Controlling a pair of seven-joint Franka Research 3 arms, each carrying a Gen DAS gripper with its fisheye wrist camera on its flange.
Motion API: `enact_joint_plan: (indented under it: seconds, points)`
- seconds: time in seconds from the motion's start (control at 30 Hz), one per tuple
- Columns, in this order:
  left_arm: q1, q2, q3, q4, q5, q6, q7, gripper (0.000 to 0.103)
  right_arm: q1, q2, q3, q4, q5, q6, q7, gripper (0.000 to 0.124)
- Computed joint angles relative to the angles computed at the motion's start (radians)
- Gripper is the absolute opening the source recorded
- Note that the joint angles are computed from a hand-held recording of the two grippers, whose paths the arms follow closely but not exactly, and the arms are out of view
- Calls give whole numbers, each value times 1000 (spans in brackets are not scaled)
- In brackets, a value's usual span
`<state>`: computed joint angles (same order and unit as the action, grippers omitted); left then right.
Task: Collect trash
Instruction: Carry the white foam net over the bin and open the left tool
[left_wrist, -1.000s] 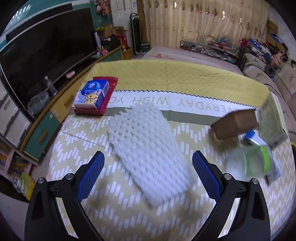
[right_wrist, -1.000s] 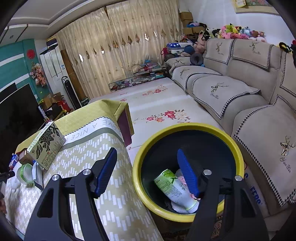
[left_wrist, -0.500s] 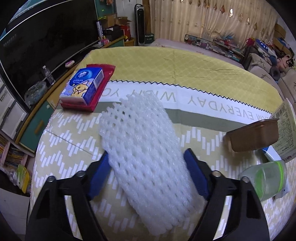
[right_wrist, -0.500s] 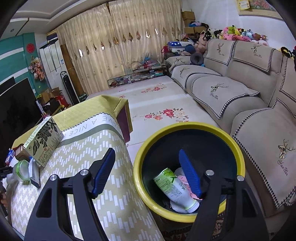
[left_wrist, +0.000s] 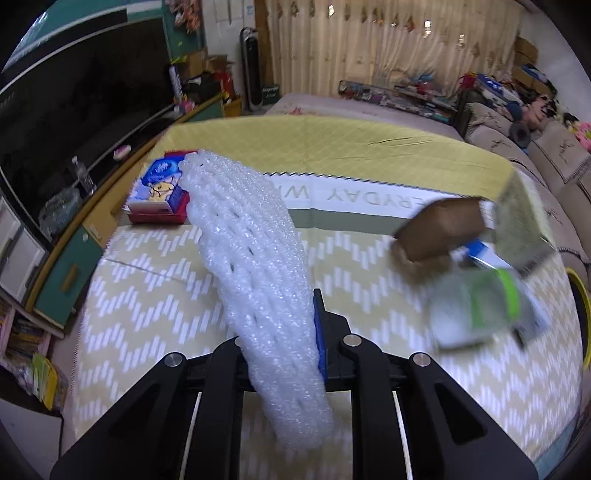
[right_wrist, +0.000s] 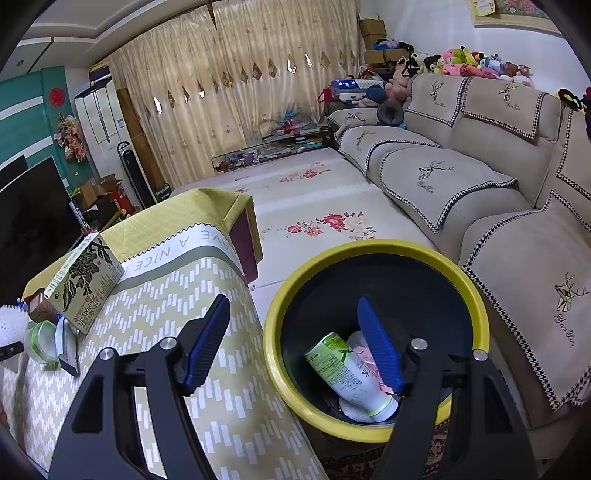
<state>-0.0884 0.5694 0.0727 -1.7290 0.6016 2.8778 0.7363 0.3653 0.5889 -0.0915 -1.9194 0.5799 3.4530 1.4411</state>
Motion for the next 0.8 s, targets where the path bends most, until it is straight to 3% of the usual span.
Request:
enact_joint_plan:
  seconds: [0.2, 0.3, 0.37, 0.5, 0.67, 0.8]
  points:
    - [-60, -142, 5, -151, 96, 68, -32, 15, 6, -4, 3, -16, 8, 49, -10, 68]
    - [-58, -173, -43, -173, 95, 84, 10, 15, -31, -16, 51, -49, -11, 130, -3, 68]
    - [-68, -177, -72, -166, 90, 86, 41, 15, -10, -27, 38, -71, 24, 158, -33, 68]
    - [-75, -140, -143, -105, 33, 71, 144, 15, -140, -75, 147, -163, -86, 203, 54, 68]
    - [-91, -25, -237, 59, -88, 23, 337, 15, -133, -100, 114, -233, -44, 224, 56, 68]
    - [-128, 131, -304, 286, -174, -68, 509, 15, -163, -109, 105, -286, -25, 214, 91, 68]
